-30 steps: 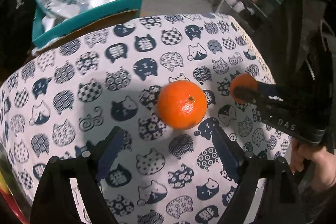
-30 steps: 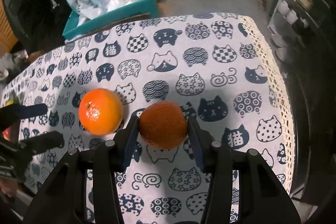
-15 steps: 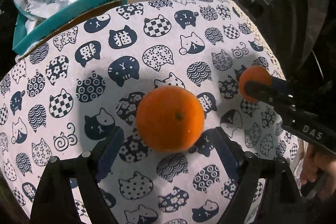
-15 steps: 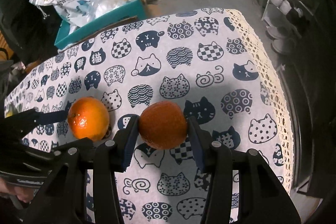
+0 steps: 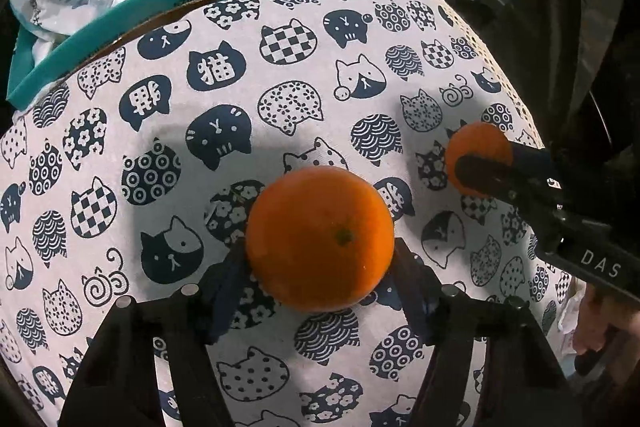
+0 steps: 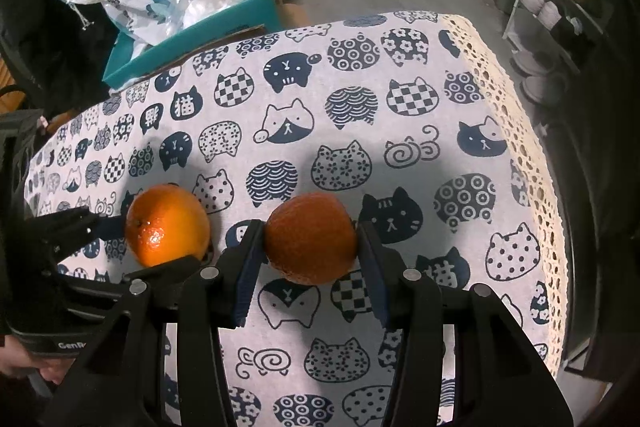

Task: Organize fruits
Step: 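Lift and carry both mandarins over the glass bowl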

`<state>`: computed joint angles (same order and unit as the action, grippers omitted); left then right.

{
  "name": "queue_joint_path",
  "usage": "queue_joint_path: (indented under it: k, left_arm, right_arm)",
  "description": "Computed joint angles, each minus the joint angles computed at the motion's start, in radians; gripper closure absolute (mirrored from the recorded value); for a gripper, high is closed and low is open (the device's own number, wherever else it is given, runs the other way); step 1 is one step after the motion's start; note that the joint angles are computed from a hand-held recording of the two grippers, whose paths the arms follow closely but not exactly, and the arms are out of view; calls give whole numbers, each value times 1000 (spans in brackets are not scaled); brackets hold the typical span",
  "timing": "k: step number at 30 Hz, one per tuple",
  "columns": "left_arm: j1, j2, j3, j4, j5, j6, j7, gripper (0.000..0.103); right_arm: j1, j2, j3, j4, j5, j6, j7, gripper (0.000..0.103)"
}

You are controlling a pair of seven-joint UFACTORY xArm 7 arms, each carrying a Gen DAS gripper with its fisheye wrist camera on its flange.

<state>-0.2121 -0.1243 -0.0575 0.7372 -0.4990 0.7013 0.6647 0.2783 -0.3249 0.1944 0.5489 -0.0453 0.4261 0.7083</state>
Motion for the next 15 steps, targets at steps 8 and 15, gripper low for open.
queue_joint_path:
  k: [8, 15]
  left_arm:
    - [16, -59, 20, -36, 24, -14, 7, 34]
    - [25, -156, 60, -70, 20, -5, 31, 34]
  right_arm:
    - [-6, -13, 28, 24, -49, 24, 21, 56]
    - [4, -31, 43, 59, -72, 38, 33, 56]
